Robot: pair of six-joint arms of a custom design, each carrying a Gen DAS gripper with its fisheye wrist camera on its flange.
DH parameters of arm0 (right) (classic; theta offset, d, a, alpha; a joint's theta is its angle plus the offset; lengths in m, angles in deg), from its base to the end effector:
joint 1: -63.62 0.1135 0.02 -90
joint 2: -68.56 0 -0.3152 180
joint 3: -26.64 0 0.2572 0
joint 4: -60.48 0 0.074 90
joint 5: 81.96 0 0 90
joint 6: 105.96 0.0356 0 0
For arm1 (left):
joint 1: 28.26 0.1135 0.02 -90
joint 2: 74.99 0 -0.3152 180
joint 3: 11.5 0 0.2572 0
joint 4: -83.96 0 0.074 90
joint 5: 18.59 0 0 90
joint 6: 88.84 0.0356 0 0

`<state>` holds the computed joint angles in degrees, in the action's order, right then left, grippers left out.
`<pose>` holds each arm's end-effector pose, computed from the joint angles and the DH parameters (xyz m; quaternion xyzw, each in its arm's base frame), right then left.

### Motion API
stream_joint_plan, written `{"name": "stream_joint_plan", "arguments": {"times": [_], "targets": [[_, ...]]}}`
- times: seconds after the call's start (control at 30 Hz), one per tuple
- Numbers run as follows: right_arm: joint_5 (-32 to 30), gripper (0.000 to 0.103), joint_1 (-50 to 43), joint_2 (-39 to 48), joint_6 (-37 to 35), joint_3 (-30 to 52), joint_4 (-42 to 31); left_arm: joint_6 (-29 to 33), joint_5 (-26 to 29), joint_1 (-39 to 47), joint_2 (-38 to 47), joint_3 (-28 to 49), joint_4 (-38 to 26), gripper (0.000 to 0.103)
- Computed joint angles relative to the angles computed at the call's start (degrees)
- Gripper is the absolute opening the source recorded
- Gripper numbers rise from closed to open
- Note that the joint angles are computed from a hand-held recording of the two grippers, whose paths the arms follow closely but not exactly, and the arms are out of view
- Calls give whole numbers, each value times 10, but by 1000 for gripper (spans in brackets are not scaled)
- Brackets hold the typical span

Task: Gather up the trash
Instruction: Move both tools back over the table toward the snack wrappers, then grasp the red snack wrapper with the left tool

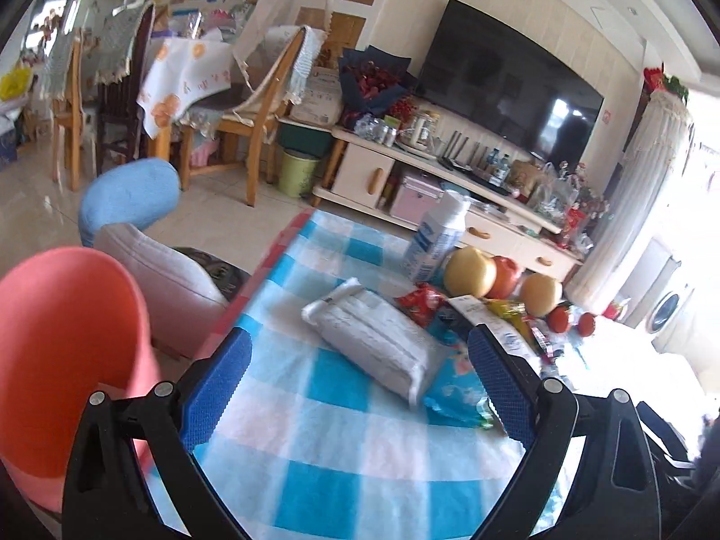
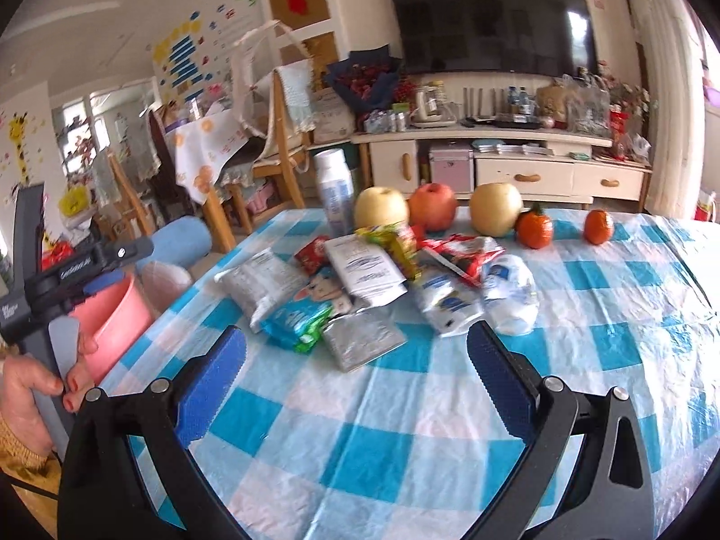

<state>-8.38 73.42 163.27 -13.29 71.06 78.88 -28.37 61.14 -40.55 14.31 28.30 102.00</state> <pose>0.2959 0.0613 0.1726 -0.1230 0.8592 0.1763 0.4643 0.2712 -0.0526 0.1762 -0.1735 0.8525 -0.1009 0.4828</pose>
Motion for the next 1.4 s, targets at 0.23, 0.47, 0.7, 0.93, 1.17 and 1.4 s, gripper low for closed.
{"name": "stream_joint_plan", "arguments": {"times": [0.23, 0.47, 0.7, 0.93, 1.17, 1.4], "targets": [[-29, 99, -78, 45, 23, 69, -37, -7, 20, -39, 105, 155, -90, 96], [-35, 99, -109, 129, 6, 168, -112, 14, 60, -62, 264, 412, -249, 96], [-30, 99, -130, 184, 4, 232, -133, 31, 5, -96, 433, 697, -461, 95], [-18, 99, -140, 223, -26, 274, -139, 13, -39, -102, 546, 882, -607, 72], [-17, 99, -151, 240, -40, 304, -170, 29, -64, -119, 538, 854, -592, 62], [-32, 99, -159, 243, -44, 315, -197, 57, -65, -164, 478, 730, -533, 62]]}}
